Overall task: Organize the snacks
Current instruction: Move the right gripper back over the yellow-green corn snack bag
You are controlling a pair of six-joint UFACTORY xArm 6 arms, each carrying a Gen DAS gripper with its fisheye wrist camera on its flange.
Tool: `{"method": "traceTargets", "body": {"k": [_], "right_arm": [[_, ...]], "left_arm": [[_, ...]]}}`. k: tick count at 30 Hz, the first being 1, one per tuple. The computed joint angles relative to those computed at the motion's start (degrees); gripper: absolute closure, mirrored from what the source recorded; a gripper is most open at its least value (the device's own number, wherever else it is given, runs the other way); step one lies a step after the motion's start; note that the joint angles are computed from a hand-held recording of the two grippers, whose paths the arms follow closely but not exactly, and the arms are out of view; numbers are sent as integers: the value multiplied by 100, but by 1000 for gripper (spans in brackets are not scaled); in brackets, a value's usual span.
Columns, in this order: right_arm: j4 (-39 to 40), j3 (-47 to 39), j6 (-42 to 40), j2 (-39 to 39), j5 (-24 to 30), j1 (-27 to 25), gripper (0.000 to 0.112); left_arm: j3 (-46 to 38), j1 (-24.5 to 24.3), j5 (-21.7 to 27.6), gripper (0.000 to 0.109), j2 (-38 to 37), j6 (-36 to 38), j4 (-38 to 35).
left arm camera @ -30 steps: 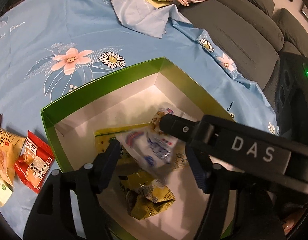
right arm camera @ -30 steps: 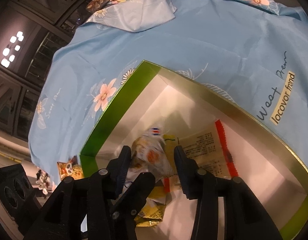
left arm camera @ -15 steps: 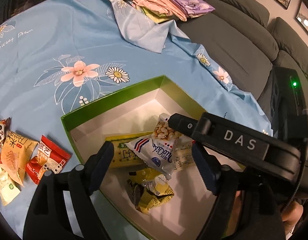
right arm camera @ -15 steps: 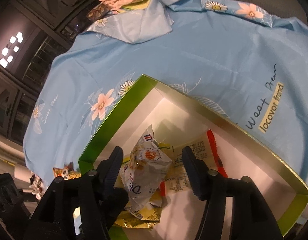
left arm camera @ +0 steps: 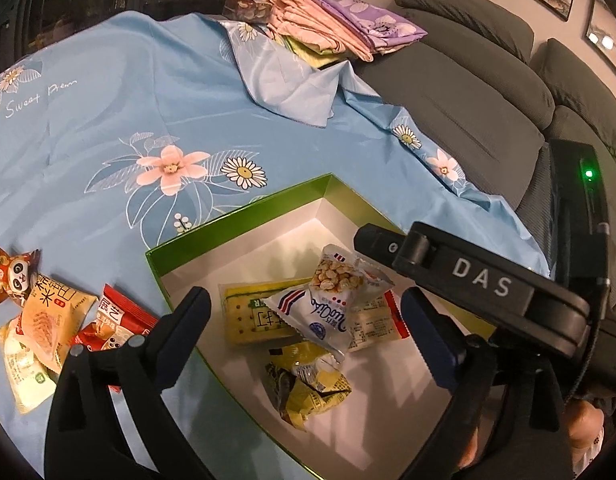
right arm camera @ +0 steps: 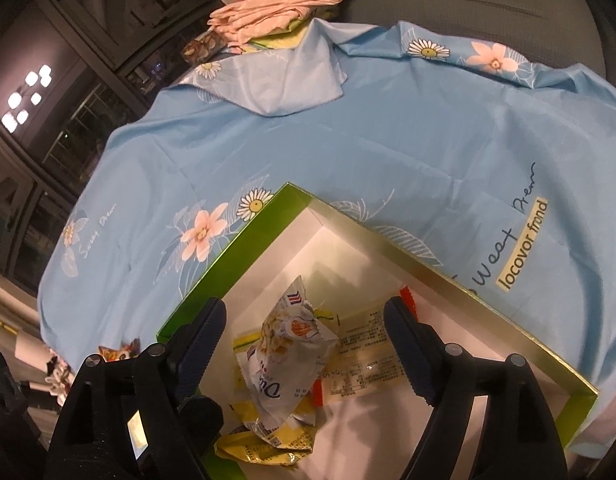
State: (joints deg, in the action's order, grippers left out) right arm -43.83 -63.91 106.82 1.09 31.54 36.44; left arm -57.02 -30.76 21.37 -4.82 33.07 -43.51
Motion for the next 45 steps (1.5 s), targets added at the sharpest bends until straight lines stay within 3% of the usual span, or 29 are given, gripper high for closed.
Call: {"method": "traceTargets", "body": {"k": [12, 18, 22, 31, 34, 38, 42, 45], "right_arm": [[-306, -239, -3, 7, 495, 189, 30], [-370, -375, -39, 89, 620, 257, 20], [-343, -574, -212, 210, 742, 335, 20], [-287, -1436, -996, 847, 902, 616, 20], [-109, -1839, -1428, 1187, 858, 710, 20], [105, -2377, -1912, 1631, 868, 861, 20], [464, -2989, -2590, 2130, 861, 1002, 20], [970, -3127, -2904, 2328, 349, 996, 20]], "left_arm": [[435, 132, -122, 7, -564, 427, -536], [895, 425, -155, 7, -1014, 502, -698], [1391, 764, -374, 7, -1453, 132, -301], [2342, 2046, -315, 6, -2279, -657, 286], [2443, 2381, -404, 7, -2187, -561, 29], [2417, 2727, -507, 7, -1968, -1125, 504], [2411, 2913, -634, 7, -1875, -1099, 313], [2364, 3058, -591, 7, -1733, -1546, 647]]}}
